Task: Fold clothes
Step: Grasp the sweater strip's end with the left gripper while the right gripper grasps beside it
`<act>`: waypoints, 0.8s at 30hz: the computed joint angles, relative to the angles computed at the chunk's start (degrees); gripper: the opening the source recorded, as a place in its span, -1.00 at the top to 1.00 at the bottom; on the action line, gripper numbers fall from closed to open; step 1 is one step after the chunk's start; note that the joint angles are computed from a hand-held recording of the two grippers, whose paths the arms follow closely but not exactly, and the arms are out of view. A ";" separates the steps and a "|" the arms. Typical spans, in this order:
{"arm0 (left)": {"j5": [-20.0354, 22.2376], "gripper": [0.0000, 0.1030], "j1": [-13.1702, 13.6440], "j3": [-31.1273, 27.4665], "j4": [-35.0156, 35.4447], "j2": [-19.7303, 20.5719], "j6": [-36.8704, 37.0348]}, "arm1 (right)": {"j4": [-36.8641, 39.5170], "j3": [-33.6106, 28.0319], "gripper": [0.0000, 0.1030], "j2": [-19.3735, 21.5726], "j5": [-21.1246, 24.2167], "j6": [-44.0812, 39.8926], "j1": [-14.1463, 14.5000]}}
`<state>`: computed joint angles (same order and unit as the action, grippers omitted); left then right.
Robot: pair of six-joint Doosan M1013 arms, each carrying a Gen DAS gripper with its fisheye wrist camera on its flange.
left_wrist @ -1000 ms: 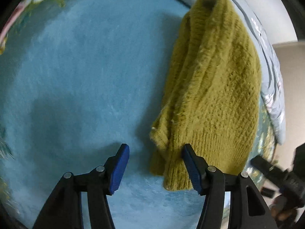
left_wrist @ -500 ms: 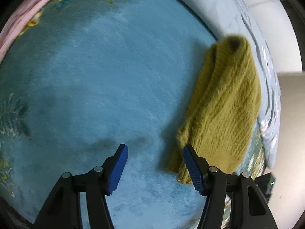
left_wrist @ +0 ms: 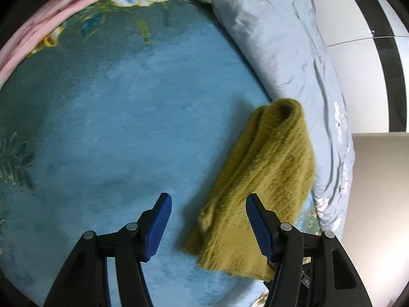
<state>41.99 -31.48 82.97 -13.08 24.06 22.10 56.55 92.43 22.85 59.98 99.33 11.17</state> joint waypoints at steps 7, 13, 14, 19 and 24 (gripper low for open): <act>1.58 -0.26 1.32 -5.30 -3.03 2.27 9.11 | -20.99 -22.88 0.51 9.91 20.45 -8.24 -3.40; 5.05 -0.27 2.87 -13.14 -9.53 7.97 22.32 | -32.65 -42.75 0.50 20.77 37.73 -13.59 -3.66; 6.33 -0.27 3.15 -14.98 -10.59 9.29 24.52 | -32.79 -43.37 0.50 21.28 38.39 -13.44 -3.64; 12.36 -0.27 4.35 -22.75 -18.43 15.32 35.47 | -31.78 -39.42 0.41 19.14 34.02 -13.87 -3.71; 18.47 -0.28 4.88 -29.56 -19.96 20.24 41.29 | -25.93 -28.02 0.10 11.65 17.95 -10.31 -5.79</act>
<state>60.46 -26.59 53.41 -33.04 44.30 63.39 30.62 64.41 34.50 77.93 89.02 5.38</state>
